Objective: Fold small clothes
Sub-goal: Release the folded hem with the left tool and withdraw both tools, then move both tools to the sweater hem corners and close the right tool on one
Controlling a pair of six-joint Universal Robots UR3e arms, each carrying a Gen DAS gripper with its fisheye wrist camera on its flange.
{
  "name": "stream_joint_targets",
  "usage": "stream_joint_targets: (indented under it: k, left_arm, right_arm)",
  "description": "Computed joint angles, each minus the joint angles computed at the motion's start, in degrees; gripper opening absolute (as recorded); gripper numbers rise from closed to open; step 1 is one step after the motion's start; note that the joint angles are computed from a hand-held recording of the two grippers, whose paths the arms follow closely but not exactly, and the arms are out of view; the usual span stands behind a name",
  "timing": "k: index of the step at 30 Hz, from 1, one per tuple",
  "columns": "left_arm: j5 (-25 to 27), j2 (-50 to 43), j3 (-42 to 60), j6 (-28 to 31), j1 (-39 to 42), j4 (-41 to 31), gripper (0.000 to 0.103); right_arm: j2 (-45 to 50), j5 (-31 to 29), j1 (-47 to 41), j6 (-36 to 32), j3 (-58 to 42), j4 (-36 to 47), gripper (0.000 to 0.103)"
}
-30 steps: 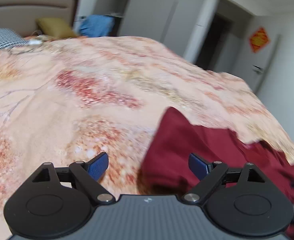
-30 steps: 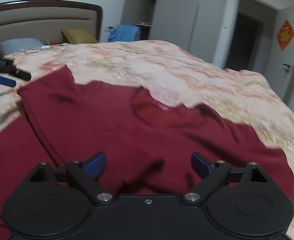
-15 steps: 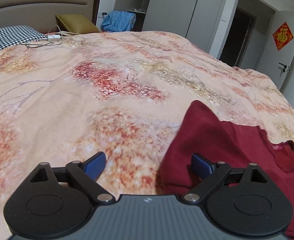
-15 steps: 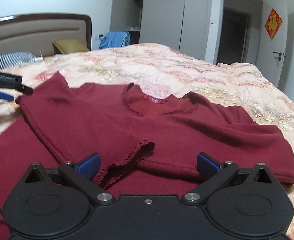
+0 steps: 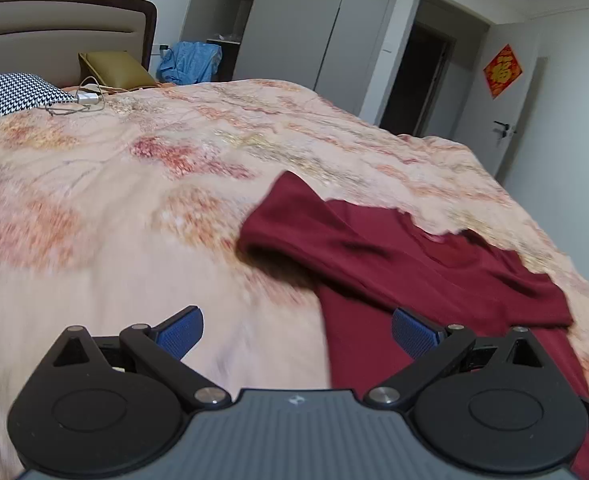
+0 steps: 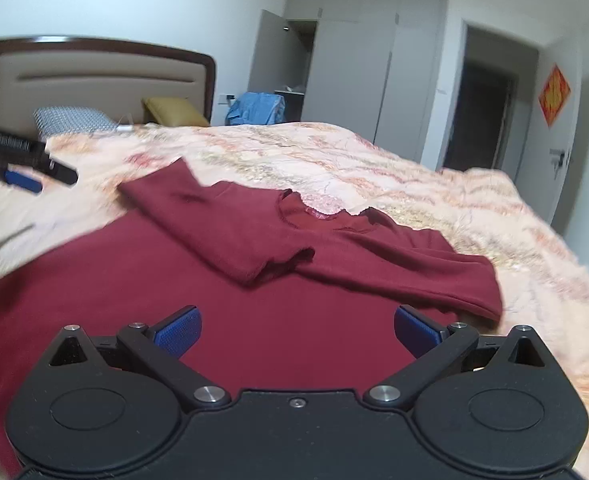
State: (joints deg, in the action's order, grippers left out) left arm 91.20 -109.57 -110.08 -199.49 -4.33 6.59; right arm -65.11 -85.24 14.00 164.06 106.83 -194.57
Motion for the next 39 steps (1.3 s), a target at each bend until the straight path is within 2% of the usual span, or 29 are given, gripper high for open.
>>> stream_joint_targets:
  k: [4,7,11,19,22,25,28,33,37,39]
  left_arm:
    - [3.72,5.17,-8.45,-1.47,-5.55,3.67,0.103]
    - [7.77,7.15,-12.16,-1.91,-10.47,5.28,0.103]
    - [11.73,8.51,-16.1,-4.73,-16.56,7.66,0.103]
    - [16.22,6.99,-19.51,-8.29,-24.24,10.44,0.103]
    - [16.88,6.62,-20.4,-8.92,-25.87,10.56,0.103]
    - [17.55,6.15,-20.76,-9.33,-27.09,10.21,0.103]
    - [17.66,5.96,-21.23,-9.75,-27.88,9.95,0.103]
    - [17.98,5.83,-21.99,-10.04,-28.81,9.97,0.103]
    - [18.1,5.63,-22.09,-10.05,-29.36,9.75,0.103]
    - [18.03,5.44,-22.02,-9.81,-29.66,9.71,0.103]
  right_arm:
    - [-6.03,-2.12,1.64,-6.39,12.9,-7.78,0.102]
    - [-9.54,-3.37,2.95,-8.53,20.76,-12.63,0.102]
    - [-14.57,-3.98,3.58,-7.73,29.18,-15.02,0.102]
    - [-19.64,-6.42,5.03,-5.77,38.77,-16.2,0.102]
    - [-17.08,-9.69,6.77,-7.33,39.96,-18.8,0.102]
    - [-9.88,-18.55,11.36,-8.76,37.94,-23.64,0.102]
    - [-4.15,-22.7,13.37,-11.09,36.72,-28.39,0.102]
    - [5.13,-26.45,15.92,-16.84,35.38,-39.32,0.102]
    - [11.48,-27.21,16.5,-21.26,34.05,-48.86,0.102]
    - [12.1,-24.94,15.6,-21.84,35.24,-52.17,0.091]
